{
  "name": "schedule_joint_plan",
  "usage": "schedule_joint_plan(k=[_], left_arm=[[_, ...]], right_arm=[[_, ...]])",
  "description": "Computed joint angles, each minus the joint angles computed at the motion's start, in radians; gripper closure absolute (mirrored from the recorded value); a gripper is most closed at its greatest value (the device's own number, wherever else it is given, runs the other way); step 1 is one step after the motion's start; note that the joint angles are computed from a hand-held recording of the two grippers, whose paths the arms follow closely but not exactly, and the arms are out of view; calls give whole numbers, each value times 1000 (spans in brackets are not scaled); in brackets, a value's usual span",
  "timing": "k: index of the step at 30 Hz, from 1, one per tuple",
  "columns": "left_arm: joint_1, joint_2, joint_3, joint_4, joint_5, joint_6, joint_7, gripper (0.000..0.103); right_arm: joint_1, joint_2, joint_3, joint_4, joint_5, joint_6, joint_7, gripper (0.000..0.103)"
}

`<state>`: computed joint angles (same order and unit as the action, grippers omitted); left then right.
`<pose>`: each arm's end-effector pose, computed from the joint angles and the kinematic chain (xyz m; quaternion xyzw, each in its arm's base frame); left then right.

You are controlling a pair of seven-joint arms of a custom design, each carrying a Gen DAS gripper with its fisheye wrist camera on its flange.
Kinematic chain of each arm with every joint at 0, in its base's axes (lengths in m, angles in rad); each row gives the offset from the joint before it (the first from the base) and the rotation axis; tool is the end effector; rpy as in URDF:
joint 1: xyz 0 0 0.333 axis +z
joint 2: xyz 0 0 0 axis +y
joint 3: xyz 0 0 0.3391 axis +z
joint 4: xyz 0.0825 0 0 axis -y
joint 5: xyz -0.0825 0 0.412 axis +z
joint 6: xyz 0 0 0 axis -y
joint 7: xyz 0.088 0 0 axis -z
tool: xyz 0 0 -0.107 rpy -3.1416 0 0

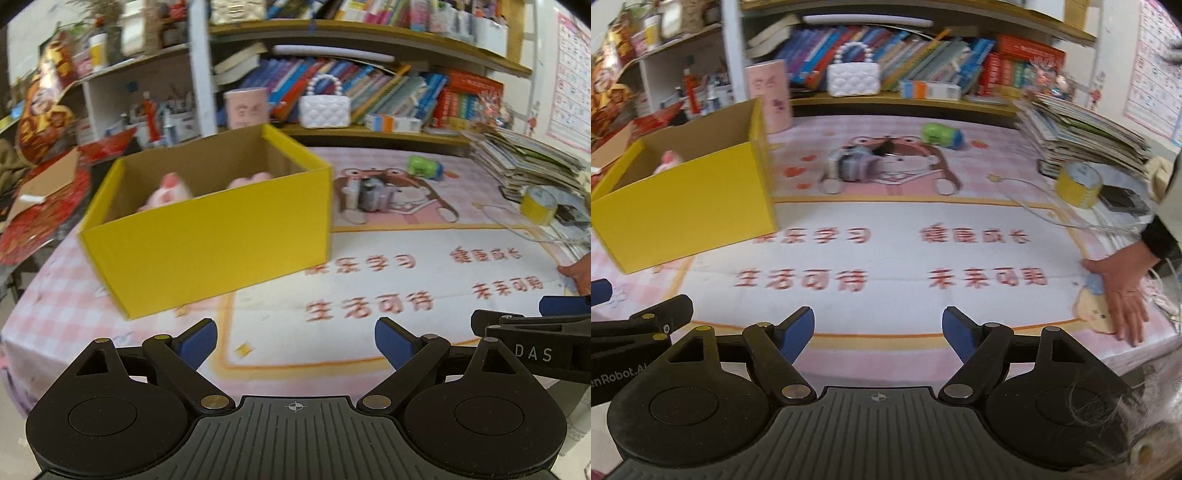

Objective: Organize objects
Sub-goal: 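Withdraw both grippers from the box and move toward the remaining toys, then grasp the grey-purple toy with the left gripper while the right gripper grasps the green-blue toy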

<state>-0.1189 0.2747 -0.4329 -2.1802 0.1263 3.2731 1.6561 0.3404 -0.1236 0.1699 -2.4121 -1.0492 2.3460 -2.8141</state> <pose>0.5399 -0.3307 0.3778 -0.3825 0.8269 -0.3662 0.1893 0.4457 0.2350 0.3741 -0.4173 0.8269 -0.3356 0.1717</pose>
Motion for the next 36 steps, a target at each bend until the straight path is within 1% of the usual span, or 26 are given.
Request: schedule_joint_plan(k=[2,3,4,7,10,12,13,18,23,24,27,31,34,36], left_arm=[[-31,17,11,29,2,-8,2,9],[-61,24,32,43,1,-10,2,9],[-106,31,68,60,-1,-12,-1,9],[-199,55,140,107,-10,-30,-14,9],[-301,81,225,158,-13,-51,-41,9],[-349,98,263,186,-8,-60,-59,9],[-380,108,290,204,-4,-65,-72,9],[-498,159,393,287,28,-101,-151,9],[-620,209,514,371,95,-146,-281,9],[-640,219,534,388,109,-155,-308,9],[-670,247,561,434,144,-175,-376,9],[-737,288,632,496,208,-175,-480,9],[-769,329,663,557,247,-182,-546,10],[-775,361,669,608,268,-195,-578,14]], right_arm=[[-12,-24,-12,-25,3,9,0,29],[-20,-33,-16,-34,4,12,-3,29],[-29,-42,-20,-41,5,16,-7,29],[-62,-64,-32,-66,-2,40,-19,29],[-98,-79,-45,-86,-9,80,-47,29],[-123,-87,-53,-96,-20,107,-62,29],[-137,-90,-57,-99,-29,121,-69,29],[-201,-90,-79,-107,-78,199,-102,29],[-259,-72,-110,-105,-111,288,-157,29],[-271,-66,-117,-102,-119,305,-167,29],[-305,-53,-132,-93,-159,352,-177,29],[-347,-36,-155,-74,-238,396,-148,29],[-373,-16,-176,-51,-298,418,-120,29],[-387,5,-191,-28,-336,435,-101,29]])
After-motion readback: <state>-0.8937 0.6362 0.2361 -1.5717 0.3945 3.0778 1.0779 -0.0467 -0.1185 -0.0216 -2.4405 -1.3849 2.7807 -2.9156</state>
